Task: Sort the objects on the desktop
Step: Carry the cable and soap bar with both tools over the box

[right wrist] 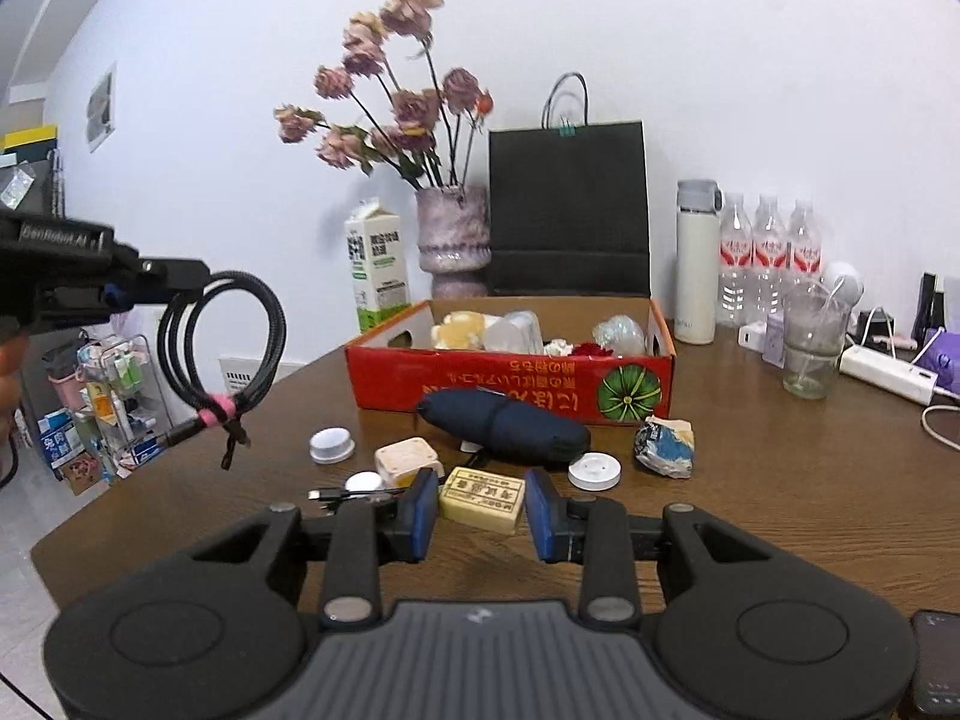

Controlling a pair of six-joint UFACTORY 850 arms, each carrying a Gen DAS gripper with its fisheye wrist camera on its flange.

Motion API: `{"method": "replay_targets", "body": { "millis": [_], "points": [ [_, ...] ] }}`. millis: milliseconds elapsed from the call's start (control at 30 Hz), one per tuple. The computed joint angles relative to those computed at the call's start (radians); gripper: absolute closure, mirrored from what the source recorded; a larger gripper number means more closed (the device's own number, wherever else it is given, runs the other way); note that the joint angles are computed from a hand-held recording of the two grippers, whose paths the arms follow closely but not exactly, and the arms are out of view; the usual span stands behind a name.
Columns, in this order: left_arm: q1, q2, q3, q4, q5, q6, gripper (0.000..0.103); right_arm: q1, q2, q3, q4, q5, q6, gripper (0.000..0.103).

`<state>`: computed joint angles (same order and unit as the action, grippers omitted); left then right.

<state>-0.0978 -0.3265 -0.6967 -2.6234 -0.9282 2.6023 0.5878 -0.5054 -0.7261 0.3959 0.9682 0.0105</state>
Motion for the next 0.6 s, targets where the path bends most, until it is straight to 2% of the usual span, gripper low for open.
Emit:
{"method": "replay_targets", "body": {
  "millis": [200,300,400,500,600],
  "points": [
    [-0.133,0.108,0.206,-0.214,-0.088,0.172,0.093,0.057,0.071,0.109,0.06,0.052,-0.043,0.073],
    [-0.228,0.132,0.276,-0.374,-0.088,0.281,0.093,0.083,0.101,0.16,0.092,0.054,-0.049,0.073],
    [-0.285,0.148,0.323,-0.44,-0.078,0.349,0.093,0.119,0.124,0.2,0.149,0.054,-0.05,0.073],
    [-0.313,0.155,0.352,-0.474,-0.096,0.396,0.093,0.15,0.143,0.231,0.165,0.067,-0.039,0.073],
    [-0.296,0.137,0.334,-0.456,-0.092,0.367,0.093,0.153,0.137,0.223,0.17,0.066,-0.034,0.073]
  ]
}}
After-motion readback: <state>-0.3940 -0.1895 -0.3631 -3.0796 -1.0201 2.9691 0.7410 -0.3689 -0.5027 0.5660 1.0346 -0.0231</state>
